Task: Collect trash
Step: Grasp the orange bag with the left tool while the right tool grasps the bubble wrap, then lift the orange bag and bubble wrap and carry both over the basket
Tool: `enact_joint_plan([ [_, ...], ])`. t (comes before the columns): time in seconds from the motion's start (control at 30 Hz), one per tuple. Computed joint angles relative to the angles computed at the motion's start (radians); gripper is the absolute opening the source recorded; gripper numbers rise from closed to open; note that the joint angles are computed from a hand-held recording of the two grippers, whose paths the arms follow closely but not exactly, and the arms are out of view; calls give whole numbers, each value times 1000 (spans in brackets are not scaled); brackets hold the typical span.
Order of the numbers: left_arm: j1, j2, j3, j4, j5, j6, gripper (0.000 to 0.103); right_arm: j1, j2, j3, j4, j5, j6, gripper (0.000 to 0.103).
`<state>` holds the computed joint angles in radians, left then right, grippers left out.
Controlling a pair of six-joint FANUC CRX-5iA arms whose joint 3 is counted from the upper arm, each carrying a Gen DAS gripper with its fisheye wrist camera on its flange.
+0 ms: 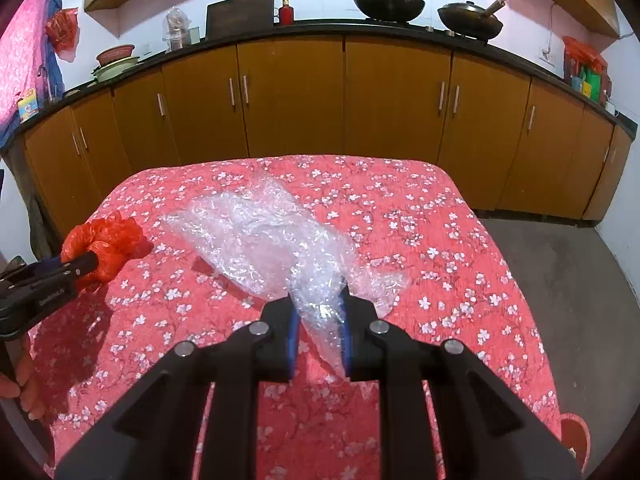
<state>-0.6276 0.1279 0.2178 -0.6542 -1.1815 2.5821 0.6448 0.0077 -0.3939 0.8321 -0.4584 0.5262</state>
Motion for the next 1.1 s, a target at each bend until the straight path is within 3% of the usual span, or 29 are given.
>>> enact_joint_plan([
  [0.13, -11, 1, 2, -6, -4, 6, 29, -1, -10, -16, 18, 11, -25, 17],
  [0.3, -71, -3, 4, -53, -15, 40, 28, -18, -67, -101, 169, 67, -148, 17],
  [0.43, -132, 11, 27, -110, -45, 52, 28, -19, -104, -138, 203, 65, -179, 17],
  [1.1, -318, 23, 130, -208, -67, 55, 28, -46, -322, -237, 234, 8, -234, 16],
])
